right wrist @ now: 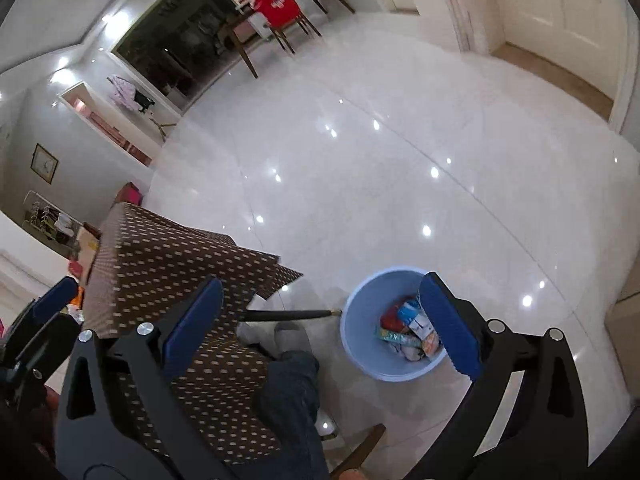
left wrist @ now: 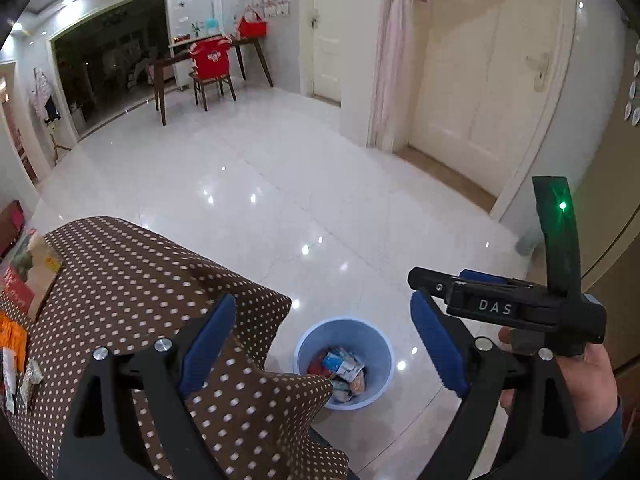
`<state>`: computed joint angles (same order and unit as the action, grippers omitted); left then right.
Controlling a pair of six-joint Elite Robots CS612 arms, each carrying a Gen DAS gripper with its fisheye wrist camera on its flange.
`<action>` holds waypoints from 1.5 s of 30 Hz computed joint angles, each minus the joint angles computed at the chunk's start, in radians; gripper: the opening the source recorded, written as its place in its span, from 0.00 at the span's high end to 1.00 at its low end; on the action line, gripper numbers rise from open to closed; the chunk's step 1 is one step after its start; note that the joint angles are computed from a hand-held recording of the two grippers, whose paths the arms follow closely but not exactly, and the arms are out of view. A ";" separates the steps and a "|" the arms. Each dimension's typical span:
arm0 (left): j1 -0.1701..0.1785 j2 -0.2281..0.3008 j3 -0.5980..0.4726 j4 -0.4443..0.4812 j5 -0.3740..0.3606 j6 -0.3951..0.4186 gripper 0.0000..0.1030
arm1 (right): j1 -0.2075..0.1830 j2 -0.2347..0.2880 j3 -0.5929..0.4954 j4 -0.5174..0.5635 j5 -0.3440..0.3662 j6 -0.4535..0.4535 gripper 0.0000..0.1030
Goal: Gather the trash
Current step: 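Move both open tools back over the table, then grasp the green leaf toy with the left tool while the right tool grasps the white-print wrapper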
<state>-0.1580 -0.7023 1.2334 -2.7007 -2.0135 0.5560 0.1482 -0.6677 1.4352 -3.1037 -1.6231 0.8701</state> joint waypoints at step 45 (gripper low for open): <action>0.292 0.104 -0.201 -0.267 0.003 -0.426 0.07 | 0.213 0.331 -0.890 0.440 0.058 -0.486 0.06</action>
